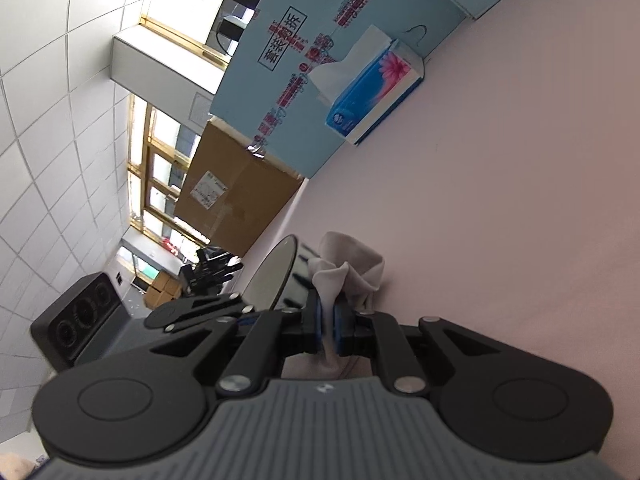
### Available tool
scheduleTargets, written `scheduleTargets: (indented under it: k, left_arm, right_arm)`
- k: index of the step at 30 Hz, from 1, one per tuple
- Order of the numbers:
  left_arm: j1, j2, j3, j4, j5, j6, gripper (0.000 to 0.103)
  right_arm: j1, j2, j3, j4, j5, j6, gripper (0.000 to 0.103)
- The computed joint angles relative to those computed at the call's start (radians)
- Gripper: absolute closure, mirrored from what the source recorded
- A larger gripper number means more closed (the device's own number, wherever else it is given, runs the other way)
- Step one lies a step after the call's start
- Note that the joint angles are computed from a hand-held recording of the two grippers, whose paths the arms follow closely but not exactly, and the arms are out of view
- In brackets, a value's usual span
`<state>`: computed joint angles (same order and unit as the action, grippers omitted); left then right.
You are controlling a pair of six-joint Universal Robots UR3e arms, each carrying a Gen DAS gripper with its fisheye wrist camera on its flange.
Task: Clean bowl
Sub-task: 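Rub the cloth along the outer wall beside the left tool's fingers, then open the left tool off the bowl rim and open the right tool releasing the cloth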
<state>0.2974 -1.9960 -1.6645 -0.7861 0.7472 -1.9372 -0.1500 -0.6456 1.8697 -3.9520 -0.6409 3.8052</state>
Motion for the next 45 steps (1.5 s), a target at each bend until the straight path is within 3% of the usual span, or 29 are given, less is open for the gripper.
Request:
scheduleTargets:
  k: [6, 11, 18, 22, 26, 28, 32, 33, 36, 38, 40, 43, 45]
  left_arm:
    - [0.023, 0.004, -0.011, -0.020, -0.021, 0.010, 0.071]
    - [0.051, 0.012, -0.022, -0.043, -0.073, 0.018, 0.070]
    - [0.103, 0.030, -0.025, -0.131, -0.170, 0.066, 0.047]
    - [0.171, 0.058, -0.008, -0.344, -0.286, 0.186, 0.032]
    - [0.250, 0.085, 0.026, -0.614, -0.422, 0.322, 0.021]
    - [0.281, 0.100, 0.013, -0.628, -0.469, 0.311, 0.018]
    - [0.321, 0.104, -0.061, -0.404, -0.516, 0.124, 0.015]
    - [0.330, 0.094, -0.088, -0.279, -0.523, 0.021, 0.014]
    - [0.344, -0.004, -0.146, 0.313, -0.484, -0.475, 0.013]
    - [0.339, -0.057, -0.144, 0.565, -0.424, -0.688, 0.012]
    - [0.324, -0.107, -0.145, 0.834, -0.302, -0.911, 0.009]
    - [0.305, -0.133, -0.138, 0.956, -0.166, -1.028, 0.005]
    - [0.283, -0.126, -0.125, 0.929, -0.063, -1.026, 0.005]
  right_arm:
    - [-0.030, 0.054, -0.035, -0.104, 0.083, 0.127, 0.091]
    - [-0.063, 0.145, -0.144, -0.255, 0.174, 0.369, 0.091]
    - [-0.074, 0.207, -0.310, -0.399, 0.225, 0.634, 0.091]
    - [-0.085, 0.170, -0.323, -0.391, 0.216, 0.636, 0.091]
    - [-0.095, 0.061, -0.216, -0.255, 0.154, 0.426, 0.091]
    - [-0.090, 0.007, -0.172, -0.172, 0.107, 0.313, 0.091]
    - [-0.057, -0.078, -0.129, -0.002, -0.001, 0.116, 0.091]
    - [-0.044, -0.091, -0.130, 0.038, -0.032, 0.077, 0.091]
    - [-0.011, -0.115, -0.137, 0.123, -0.105, -0.006, 0.091]
    - [0.029, -0.143, -0.139, 0.203, -0.202, -0.093, 0.091]
    - [0.080, -0.174, -0.141, 0.281, -0.331, -0.194, 0.091]
    - [0.153, -0.204, -0.151, 0.364, -0.523, -0.325, 0.091]
    - [0.182, -0.205, -0.168, 0.399, -0.595, -0.374, 0.091]
